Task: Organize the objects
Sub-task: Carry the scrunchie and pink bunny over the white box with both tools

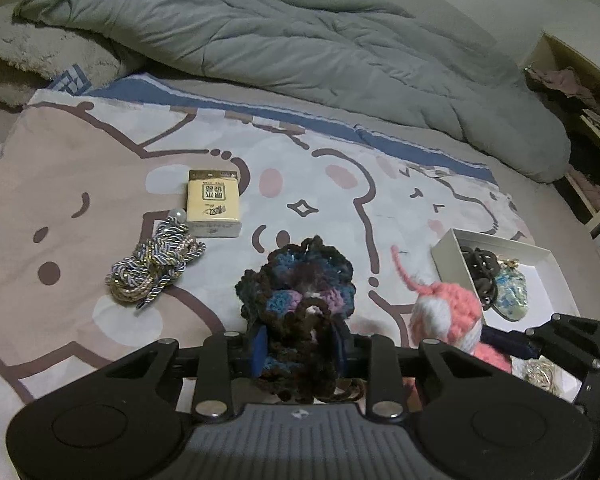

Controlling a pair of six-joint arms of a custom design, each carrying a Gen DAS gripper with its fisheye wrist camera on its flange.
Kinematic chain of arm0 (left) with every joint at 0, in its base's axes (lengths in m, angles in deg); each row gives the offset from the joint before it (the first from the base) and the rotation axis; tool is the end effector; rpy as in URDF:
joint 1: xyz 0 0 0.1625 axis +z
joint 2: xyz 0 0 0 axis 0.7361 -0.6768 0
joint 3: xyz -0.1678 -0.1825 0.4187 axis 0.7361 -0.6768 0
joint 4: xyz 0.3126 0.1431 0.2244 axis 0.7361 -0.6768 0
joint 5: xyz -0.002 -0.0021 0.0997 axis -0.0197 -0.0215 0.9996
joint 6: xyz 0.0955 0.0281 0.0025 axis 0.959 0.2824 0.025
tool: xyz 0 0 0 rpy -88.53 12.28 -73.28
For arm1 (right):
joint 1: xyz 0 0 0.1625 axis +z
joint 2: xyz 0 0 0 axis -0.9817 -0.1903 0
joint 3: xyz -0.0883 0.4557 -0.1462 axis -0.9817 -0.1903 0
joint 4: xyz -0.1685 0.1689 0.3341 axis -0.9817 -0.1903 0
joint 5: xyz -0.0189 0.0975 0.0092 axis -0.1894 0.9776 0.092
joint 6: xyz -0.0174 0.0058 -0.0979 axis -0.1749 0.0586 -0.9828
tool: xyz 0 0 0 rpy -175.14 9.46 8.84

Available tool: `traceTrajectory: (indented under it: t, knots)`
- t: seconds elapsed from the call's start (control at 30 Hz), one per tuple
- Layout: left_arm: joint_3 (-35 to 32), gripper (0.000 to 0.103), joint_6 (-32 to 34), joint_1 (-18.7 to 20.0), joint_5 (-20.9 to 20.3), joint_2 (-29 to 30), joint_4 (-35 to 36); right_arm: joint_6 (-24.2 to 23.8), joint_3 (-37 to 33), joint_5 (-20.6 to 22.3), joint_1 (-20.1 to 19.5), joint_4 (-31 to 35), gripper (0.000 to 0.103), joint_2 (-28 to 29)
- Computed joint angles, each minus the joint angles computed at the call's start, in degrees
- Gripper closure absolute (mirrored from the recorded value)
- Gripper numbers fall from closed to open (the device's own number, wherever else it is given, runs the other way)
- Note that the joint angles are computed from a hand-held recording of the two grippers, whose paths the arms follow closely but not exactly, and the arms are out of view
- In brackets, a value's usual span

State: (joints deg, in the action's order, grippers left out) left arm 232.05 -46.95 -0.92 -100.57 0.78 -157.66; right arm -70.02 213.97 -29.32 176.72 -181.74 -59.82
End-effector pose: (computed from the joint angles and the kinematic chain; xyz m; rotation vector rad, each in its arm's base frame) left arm -0.1099 -0.4175 0.1481 0.0441 2.4722 -0.9268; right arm 0.1599 -0.4444 0.0789 1.4297 -2.0892 0.4261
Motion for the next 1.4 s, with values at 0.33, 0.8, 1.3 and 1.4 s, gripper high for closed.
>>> traceTrajectory:
  t: [0.33, 0.8, 1.3, 1.4]
  knots:
    - [4.38, 0.071, -4.78, -5.74, 2.32, -4.49, 2.4, 13.96, 1.69, 1.88, 1.61, 3.52, 0.066, -5.25]
    - [6.36, 0.071, -8.71, -13.44, 5.16, -6.32, 5.64, 25.62, 4.36, 5.92, 2.23, 3.17, 0.066, -10.6]
    - [-2.17, 0.071, 2.91, -16.66, 0.64, 4.83, -8.6, 21.39, 4.38, 7.7, -5.49, 2.31, 0.066, -19.55]
    - [-4.62, 0.071, 3.82, -16.23, -0.91, 7.4, -9.94, 21.01, 4.28, 8.18, -7.6, 3.39, 0.066, -21.74]
